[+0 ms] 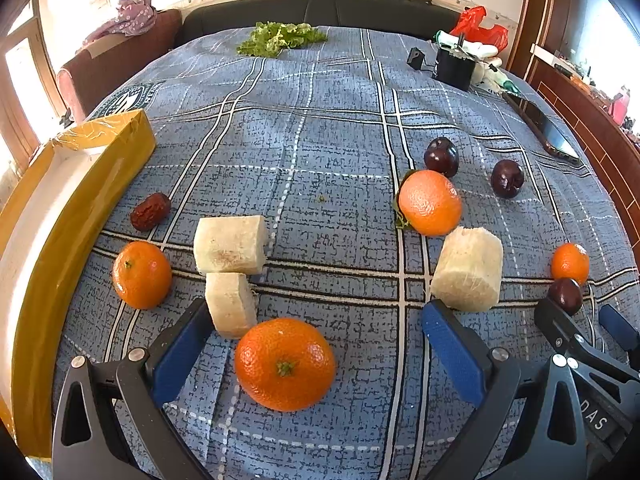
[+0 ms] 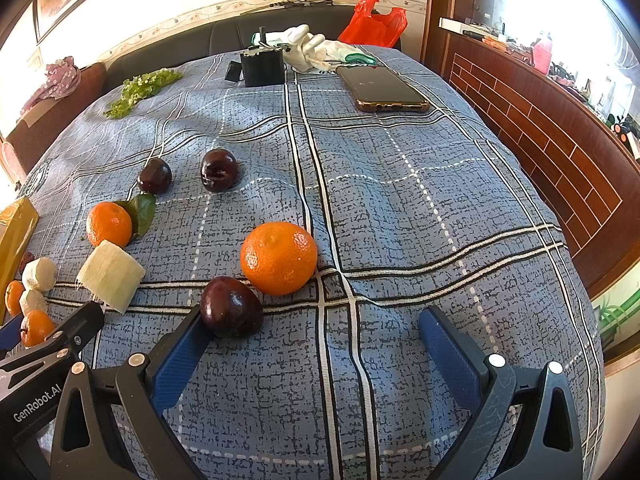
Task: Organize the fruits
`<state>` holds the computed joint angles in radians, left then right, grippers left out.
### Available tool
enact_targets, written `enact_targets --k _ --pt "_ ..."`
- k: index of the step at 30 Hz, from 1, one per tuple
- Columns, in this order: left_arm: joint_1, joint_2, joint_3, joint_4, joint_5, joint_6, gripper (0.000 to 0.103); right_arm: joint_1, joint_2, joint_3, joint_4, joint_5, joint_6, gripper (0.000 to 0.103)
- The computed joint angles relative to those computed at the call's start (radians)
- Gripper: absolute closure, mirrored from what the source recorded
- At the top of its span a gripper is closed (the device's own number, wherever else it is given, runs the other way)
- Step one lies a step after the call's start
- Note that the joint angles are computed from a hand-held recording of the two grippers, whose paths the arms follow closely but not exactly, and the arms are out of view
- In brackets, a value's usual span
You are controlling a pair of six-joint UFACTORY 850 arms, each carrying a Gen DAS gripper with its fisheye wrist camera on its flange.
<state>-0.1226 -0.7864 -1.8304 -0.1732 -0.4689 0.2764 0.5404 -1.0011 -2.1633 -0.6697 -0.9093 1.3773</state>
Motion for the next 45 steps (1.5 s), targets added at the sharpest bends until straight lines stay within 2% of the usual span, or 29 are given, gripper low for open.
enact_targets --k 9,12,17,21,23,26,32,37,41,45 --pt "0.001 -0.005 -0.009 -0.013 -0.015 0.027 0.000 0.000 0.000 0.000 0.000 0.001 0.000 0.000" --pt "0.007 0.002 -0.002 -0.068 -0.039 0.113 0.000 0.000 0.000 0.000 0.000 0.000 0.000 0.000" --pt "0.049 0.058 0.061 -0.332 -0.090 0.340 0.005 0.000 0.000 0.000 0.000 0.001 0.000 0.000" --pt "0.113 0.132 0.127 -0.577 -0.153 0.530 0.006 0.000 0.000 0.000 0.000 0.001 0.000 0.000" --pt "0.148 0.170 0.156 -0.635 -0.172 0.572 0.006 0.000 0.000 0.000 0.001 0.001 -0.001 0.000" --pt "0.204 0.224 0.192 -0.665 -0.143 0.583 0.006 0.000 0.000 -0.001 0.001 0.000 -0.001 0.000" --pt "0.285 0.286 0.217 -0.708 -0.006 0.587 0.006 0.000 0.001 0.001 0.001 0.001 -0.001 0.000" --pt "0.309 0.328 0.263 -0.858 0.048 0.771 0.006 -0.008 0.017 0.023 0.043 0.021 -0.043 0.000" --pt "0.339 0.363 0.308 -1.003 0.045 0.914 0.006 -0.011 0.010 -0.001 0.097 -0.005 -0.086 0.000" --pt "0.358 0.366 0.309 -1.009 0.038 0.889 0.006 -0.009 0.015 0.009 0.098 -0.002 -0.086 0.000"
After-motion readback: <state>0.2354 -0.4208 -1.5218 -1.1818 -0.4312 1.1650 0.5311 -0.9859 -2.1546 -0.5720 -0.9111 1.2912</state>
